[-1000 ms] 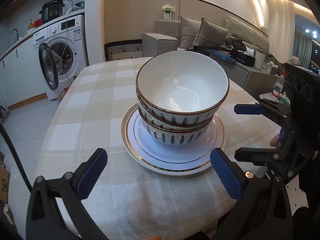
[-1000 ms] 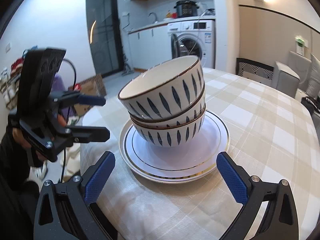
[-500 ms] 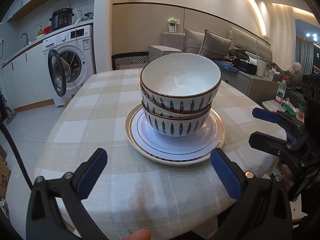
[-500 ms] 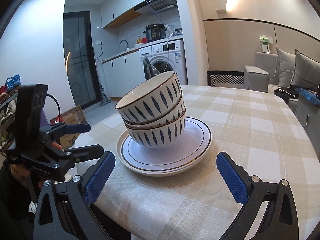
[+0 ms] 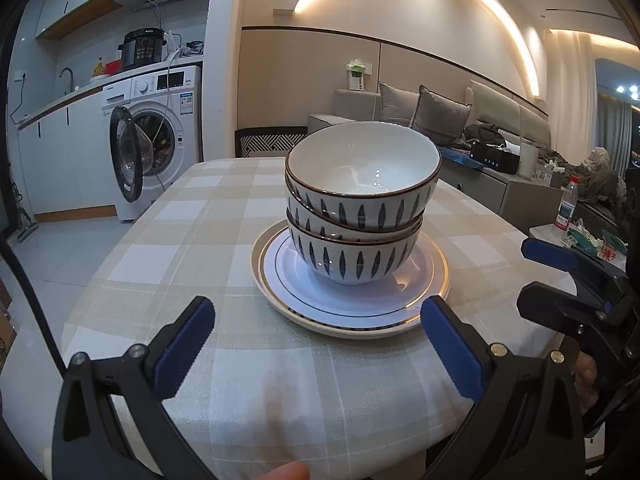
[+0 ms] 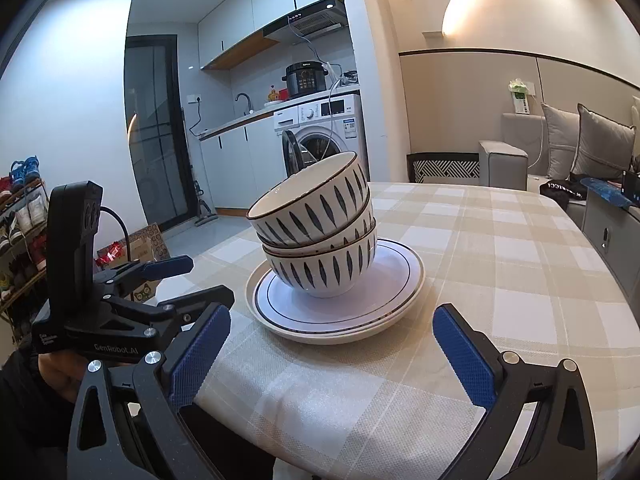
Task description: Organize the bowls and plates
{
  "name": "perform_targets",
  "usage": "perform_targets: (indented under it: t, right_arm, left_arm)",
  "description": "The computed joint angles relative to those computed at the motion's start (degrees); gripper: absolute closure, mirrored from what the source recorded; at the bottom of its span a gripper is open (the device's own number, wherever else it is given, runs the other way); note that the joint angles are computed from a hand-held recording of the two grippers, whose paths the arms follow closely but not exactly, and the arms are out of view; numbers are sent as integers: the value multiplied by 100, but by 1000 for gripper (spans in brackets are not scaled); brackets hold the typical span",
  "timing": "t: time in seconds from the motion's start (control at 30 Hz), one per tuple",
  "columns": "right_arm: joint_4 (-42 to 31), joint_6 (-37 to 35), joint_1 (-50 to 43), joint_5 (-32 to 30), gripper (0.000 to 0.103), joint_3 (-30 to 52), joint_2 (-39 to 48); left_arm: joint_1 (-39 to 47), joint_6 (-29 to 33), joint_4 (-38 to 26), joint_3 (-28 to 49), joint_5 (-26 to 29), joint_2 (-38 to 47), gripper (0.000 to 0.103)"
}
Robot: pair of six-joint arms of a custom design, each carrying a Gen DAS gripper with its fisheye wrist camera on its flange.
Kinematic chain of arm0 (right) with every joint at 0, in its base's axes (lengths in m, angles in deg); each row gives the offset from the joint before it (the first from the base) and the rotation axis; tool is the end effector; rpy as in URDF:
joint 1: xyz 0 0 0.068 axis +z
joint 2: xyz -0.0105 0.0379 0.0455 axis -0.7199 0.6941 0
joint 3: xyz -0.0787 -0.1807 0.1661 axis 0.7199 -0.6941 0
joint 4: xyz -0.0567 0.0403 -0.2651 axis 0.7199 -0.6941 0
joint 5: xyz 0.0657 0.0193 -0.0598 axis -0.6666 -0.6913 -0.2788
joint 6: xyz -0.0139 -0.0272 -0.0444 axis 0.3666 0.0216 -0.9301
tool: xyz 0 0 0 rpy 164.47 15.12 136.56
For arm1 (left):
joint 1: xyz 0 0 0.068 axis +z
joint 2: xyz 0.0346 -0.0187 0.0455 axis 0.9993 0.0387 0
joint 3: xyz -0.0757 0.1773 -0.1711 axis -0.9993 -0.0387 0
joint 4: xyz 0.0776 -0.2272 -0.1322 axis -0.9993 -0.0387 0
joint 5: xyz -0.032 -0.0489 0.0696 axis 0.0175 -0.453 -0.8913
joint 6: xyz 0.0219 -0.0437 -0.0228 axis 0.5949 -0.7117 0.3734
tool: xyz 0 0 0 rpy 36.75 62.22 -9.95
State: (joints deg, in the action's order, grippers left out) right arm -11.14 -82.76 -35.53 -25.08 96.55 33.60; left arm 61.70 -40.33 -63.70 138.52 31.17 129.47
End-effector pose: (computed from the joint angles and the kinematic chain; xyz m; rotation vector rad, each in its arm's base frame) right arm 0.2845 0.0595 0.1835 -0.2583 1.9454 0.3324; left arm 0.3129 -0.1509 0.2160 0.3107 2.0427 -0.2948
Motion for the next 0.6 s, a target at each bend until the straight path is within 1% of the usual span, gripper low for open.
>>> perform_targets:
  t: [0.1, 0.27, 0.37, 0.6]
  right_arm:
    - [25, -8, 57, 27, 0, -5, -23]
    - [-102, -281, 124, -1, 0, 72, -48]
    - [59, -200, 84, -50, 0, 12, -34]
    - [187, -145, 10, -147, 0, -84, 5]
  left_arm:
    - [14, -36, 54, -60, 22, -18, 0]
    - [102, -74, 137, -93, 58, 14, 0]
    - [147, -151, 178, -102, 87, 51, 0]
    - [126, -108, 259, -194, 131, 38, 0]
